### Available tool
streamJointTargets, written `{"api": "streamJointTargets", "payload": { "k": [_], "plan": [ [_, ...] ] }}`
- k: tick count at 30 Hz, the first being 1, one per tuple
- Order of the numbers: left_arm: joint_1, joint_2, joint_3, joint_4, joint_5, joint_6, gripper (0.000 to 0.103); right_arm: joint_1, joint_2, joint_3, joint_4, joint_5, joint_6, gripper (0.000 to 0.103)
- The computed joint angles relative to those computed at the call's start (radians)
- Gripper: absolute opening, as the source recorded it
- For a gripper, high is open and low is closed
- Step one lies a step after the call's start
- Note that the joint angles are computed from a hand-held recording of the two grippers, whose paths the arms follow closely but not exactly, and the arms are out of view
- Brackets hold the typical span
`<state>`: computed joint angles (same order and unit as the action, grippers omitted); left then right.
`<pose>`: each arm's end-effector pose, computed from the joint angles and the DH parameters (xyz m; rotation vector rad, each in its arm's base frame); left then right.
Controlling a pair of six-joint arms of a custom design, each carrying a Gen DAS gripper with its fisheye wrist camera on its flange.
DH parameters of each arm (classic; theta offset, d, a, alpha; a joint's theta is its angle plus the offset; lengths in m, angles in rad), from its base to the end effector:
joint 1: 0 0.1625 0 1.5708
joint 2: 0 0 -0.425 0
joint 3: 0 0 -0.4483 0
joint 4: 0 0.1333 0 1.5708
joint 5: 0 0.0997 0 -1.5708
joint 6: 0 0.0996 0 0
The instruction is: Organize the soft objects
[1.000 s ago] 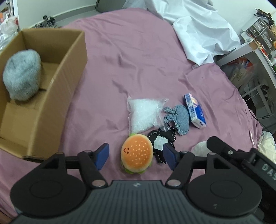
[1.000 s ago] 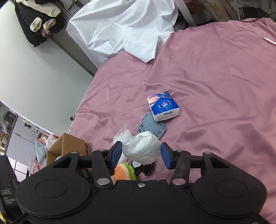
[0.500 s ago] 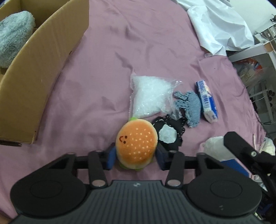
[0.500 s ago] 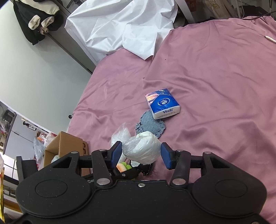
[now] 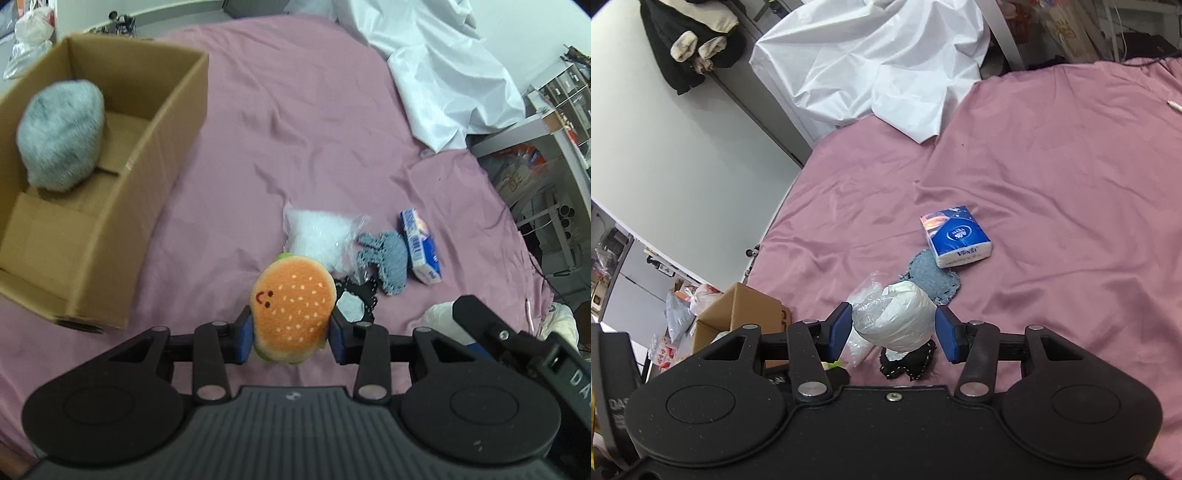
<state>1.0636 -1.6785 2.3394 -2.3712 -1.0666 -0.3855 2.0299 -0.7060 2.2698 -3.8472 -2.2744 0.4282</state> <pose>-0.0450 -0.4544 0.2374 0.1160 2.7052 -0.4716 0.2619 -0.3744 -0.0023 -0.3060 -2.5310 1.2471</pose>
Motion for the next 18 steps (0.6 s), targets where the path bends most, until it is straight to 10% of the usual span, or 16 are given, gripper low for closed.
{"api": "streamJointTargets", "payload": {
  "k": [18],
  "plan": [
    [-0.047, -0.168, -0.029, 0.068, 0.06, 0.042, 0.039, 0.135, -0.004, -0.072, 0.013, -0.043, -0.085, 0.049]
  ]
}}
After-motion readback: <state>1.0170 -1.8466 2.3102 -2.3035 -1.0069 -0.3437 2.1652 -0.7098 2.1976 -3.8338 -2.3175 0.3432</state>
